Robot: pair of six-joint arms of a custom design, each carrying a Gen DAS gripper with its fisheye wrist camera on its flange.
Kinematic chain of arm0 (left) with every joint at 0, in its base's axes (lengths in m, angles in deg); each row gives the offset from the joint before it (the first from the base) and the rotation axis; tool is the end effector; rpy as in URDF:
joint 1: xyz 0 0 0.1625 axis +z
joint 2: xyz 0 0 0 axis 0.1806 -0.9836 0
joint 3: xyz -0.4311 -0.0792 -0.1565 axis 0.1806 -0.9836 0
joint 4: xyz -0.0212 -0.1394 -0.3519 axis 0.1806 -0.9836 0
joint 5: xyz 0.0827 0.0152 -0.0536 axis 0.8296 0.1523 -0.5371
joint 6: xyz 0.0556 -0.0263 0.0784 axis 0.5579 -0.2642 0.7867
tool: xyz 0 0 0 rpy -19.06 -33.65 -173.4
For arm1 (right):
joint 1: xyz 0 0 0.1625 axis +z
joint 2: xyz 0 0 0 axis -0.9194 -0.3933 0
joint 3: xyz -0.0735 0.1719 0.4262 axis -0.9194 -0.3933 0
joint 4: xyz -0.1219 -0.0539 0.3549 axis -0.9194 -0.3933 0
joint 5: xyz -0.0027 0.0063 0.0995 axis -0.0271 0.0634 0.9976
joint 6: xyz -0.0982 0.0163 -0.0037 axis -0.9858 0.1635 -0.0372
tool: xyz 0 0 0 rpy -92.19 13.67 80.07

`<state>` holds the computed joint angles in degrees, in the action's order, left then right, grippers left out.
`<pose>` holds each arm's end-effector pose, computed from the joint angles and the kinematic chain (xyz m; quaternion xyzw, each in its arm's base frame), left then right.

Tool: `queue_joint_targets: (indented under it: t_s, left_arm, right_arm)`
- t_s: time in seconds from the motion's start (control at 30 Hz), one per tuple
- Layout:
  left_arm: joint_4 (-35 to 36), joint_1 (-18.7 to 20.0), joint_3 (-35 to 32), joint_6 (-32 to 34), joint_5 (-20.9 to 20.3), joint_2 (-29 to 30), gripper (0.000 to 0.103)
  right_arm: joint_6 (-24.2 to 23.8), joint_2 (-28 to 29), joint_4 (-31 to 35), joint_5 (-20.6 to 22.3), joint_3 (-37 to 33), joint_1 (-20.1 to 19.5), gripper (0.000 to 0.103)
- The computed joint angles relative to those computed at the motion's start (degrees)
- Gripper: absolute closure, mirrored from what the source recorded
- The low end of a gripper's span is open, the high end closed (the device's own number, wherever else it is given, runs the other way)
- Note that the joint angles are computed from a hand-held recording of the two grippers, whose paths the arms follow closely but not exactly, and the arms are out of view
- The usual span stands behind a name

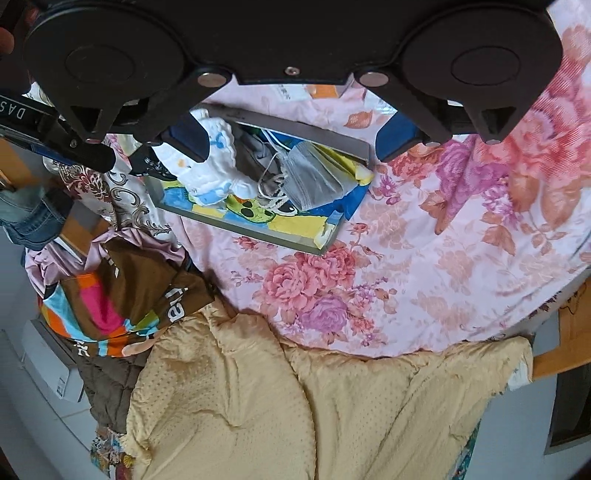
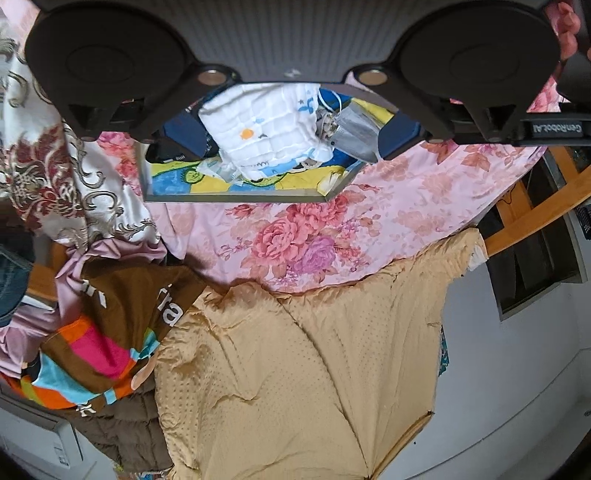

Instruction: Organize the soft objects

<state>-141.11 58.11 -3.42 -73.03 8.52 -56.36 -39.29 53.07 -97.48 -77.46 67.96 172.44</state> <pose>-0.1338 -0.8386 0.3318 0.1506 0.8582 -0.4489 0.1981 0.3339 -0.8277 0.1328 0.2353 -0.8133 0.4900 0.2075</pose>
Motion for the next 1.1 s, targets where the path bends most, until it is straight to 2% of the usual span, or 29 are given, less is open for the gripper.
queue_joint_targets:
  t_s: [0.27,0.53,0.8,1.1]
  left_arm:
    - [-7.8,-1.2,10.82,0.64,1.17,-5.0,0.003]
    - [-10.27,-1.54,18.34,-1.5,1.4,-8.21,0.003]
    - [-14.44,-1.9,23.1,0.26,1.34,-10.29,0.001]
    - [-17.45,-2.1,26.93,2.36,1.6,-11.63,0.001]
  right_arm:
    - [-0.89,-3.98,-8.99,-1.94,10.76,0.91,0.0]
    - [-3.31,-5.6,-20.23,-4.38,20.62,2.1,0.0]
    - [-5.36,-5.77,-28.05,-4.79,25.29,2.94,0.0]
    - [-4.64,-6.47,-30.82,-5.45,28.31,3.06,0.0]
